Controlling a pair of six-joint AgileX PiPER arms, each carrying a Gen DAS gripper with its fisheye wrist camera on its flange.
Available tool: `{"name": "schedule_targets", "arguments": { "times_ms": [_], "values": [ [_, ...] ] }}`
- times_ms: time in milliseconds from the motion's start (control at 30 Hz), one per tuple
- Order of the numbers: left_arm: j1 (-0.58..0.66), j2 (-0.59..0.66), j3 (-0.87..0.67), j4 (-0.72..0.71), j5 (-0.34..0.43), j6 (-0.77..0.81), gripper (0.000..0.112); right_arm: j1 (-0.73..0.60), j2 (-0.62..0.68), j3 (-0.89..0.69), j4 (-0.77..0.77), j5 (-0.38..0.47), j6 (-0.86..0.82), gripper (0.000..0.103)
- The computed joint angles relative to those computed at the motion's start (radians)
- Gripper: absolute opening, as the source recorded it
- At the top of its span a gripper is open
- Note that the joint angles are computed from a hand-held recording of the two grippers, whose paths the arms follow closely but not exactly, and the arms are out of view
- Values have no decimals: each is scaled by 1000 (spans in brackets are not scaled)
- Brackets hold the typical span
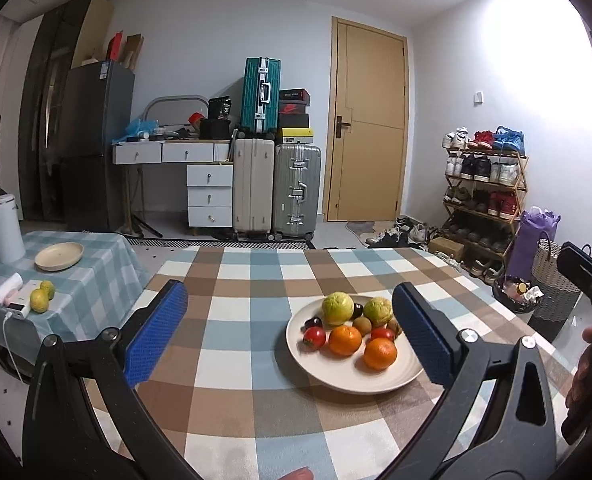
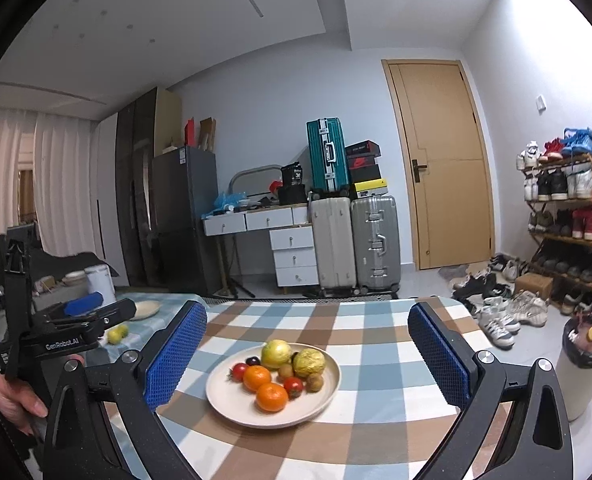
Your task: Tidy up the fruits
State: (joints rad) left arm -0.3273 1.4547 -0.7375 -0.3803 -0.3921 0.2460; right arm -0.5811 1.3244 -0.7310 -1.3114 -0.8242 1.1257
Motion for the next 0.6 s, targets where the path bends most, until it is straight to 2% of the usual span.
{"name": "schedule_targets", "arguments": {
  "times_ms": [167,600],
  "values": [
    [3,65,27,69,-74,-77,102,26,25,48,100,9,-160,103],
    [28,263,-36,158,-134,-159,102,85,128,75,246,26,-371,103]
  ]
}}
